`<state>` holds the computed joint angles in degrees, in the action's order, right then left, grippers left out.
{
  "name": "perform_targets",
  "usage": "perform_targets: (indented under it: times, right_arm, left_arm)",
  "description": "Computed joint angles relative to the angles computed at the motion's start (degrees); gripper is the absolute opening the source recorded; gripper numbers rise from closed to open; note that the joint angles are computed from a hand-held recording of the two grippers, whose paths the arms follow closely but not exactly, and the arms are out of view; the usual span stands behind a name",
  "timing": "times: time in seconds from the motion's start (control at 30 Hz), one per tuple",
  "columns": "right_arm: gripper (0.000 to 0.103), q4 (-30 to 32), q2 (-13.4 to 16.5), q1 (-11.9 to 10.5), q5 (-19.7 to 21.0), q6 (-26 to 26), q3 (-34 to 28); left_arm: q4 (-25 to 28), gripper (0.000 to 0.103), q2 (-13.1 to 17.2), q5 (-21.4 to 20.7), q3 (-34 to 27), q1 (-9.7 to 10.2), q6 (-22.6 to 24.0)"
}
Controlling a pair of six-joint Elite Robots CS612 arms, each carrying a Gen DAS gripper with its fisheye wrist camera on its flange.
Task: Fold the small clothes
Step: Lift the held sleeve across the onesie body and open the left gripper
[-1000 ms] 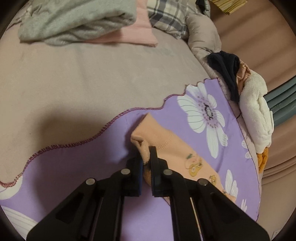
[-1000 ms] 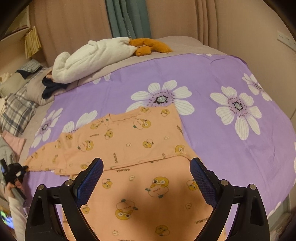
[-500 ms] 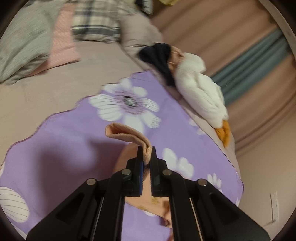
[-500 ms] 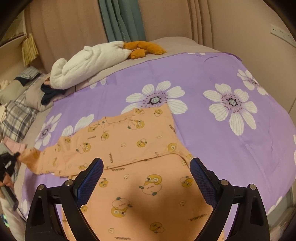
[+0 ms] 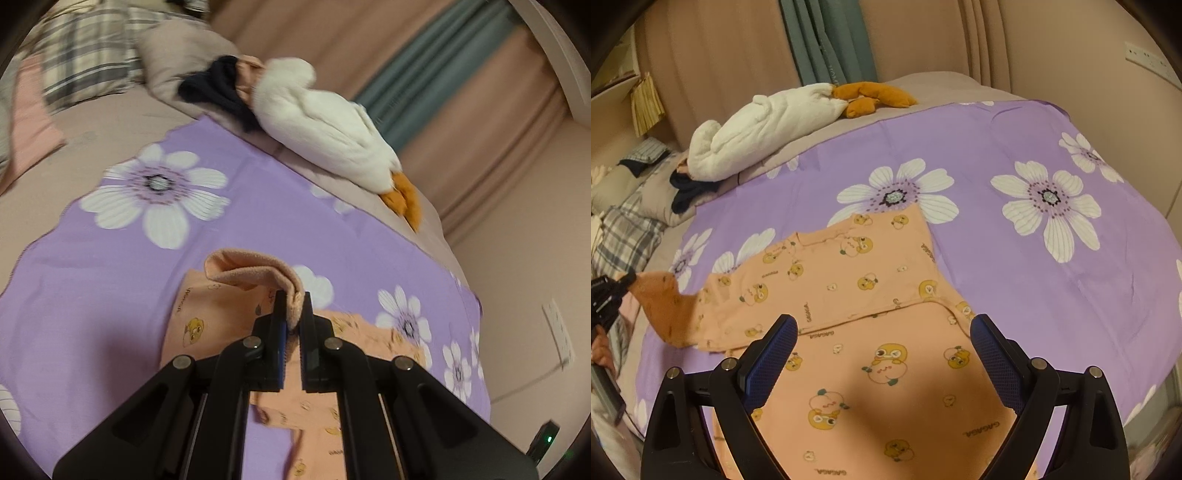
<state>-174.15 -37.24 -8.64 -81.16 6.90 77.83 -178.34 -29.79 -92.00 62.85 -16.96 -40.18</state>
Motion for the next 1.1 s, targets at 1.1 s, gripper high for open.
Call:
perform_targets:
  times: [1.1]
  right_arm:
    - [0.094,1.0,0.2,-2.7,14.6,4.2,0.7]
  left_arm:
    - [22.2,0.009,7.6,-8.2,-10.3,-4.36,15.6]
